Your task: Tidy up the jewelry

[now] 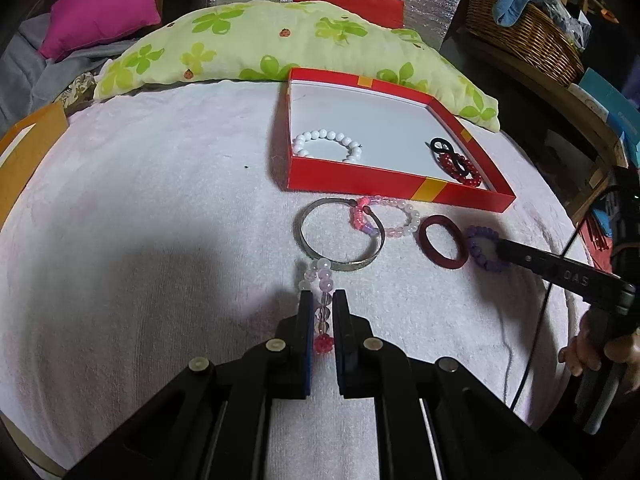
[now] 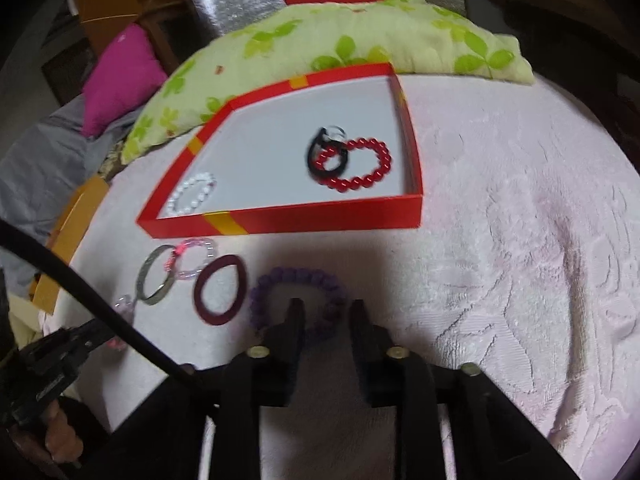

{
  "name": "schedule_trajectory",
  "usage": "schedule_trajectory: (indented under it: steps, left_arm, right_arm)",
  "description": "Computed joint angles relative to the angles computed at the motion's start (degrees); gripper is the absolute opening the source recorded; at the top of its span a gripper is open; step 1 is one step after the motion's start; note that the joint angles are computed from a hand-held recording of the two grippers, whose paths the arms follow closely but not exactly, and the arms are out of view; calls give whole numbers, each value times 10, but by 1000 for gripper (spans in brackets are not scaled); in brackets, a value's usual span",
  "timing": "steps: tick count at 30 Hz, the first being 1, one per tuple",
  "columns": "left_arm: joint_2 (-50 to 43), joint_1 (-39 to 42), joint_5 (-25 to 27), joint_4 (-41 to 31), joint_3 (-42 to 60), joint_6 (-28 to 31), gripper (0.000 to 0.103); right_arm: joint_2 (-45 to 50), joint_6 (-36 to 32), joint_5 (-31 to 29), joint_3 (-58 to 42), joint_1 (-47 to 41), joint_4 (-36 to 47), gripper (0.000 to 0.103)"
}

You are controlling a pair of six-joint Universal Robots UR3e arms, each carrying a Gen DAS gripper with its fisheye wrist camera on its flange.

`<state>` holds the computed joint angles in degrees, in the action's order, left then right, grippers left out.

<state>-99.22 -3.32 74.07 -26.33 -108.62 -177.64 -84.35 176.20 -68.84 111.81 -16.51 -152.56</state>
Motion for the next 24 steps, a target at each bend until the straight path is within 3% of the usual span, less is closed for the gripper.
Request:
schedule_trajectory:
  steps: [2, 6, 8, 10, 24]
  left_arm:
    - [0, 0, -1, -2, 0, 1, 8]
    - [1, -1, -2, -4, -1, 2, 8]
    - [0, -3, 1, -3, -1, 4, 8]
    - [1, -3, 0, -3, -2, 4, 8]
    - [11, 0, -16, 28, -14, 2, 8]
  right_arm:
    - [2, 4, 17, 10, -6, -20, 42]
    - [20, -10, -32, 5, 30, -55, 41]
    - [30, -20, -69, 2, 51, -77, 13]
    - [33, -25, -84, 4, 57, -89, 11]
    - [-60, 3, 51, 71, -22, -149, 11]
